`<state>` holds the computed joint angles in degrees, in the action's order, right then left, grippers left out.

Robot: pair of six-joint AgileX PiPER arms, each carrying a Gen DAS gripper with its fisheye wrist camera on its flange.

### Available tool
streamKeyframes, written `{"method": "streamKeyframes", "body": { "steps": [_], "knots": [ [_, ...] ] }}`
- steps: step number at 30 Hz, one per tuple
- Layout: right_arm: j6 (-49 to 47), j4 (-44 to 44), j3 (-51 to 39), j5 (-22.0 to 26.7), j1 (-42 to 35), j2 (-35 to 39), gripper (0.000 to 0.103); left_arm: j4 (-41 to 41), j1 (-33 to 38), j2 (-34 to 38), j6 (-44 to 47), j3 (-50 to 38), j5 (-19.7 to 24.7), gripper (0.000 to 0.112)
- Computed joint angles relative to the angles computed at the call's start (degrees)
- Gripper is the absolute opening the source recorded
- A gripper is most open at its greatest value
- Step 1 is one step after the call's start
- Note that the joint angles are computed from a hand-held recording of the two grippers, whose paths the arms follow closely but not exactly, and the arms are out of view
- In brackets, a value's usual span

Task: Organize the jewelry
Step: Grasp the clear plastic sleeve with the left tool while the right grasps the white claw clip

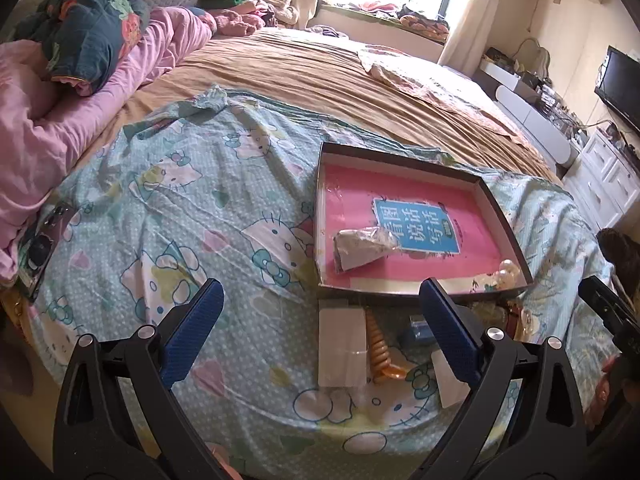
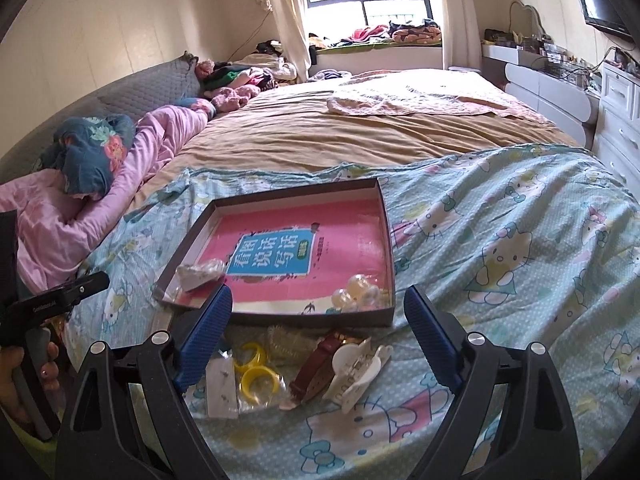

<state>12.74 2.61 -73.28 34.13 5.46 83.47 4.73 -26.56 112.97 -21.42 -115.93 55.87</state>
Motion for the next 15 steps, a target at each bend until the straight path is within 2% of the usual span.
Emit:
{"method": "streamKeyframes", "body": {
  "steps": [15],
  "knots": [
    [-0.54,0.63,6.48,0.45,1.4,-2.87,0.087,1.84,-1.91,-4.52,-1.24,10.19,-3.6,0.092]
  ]
}}
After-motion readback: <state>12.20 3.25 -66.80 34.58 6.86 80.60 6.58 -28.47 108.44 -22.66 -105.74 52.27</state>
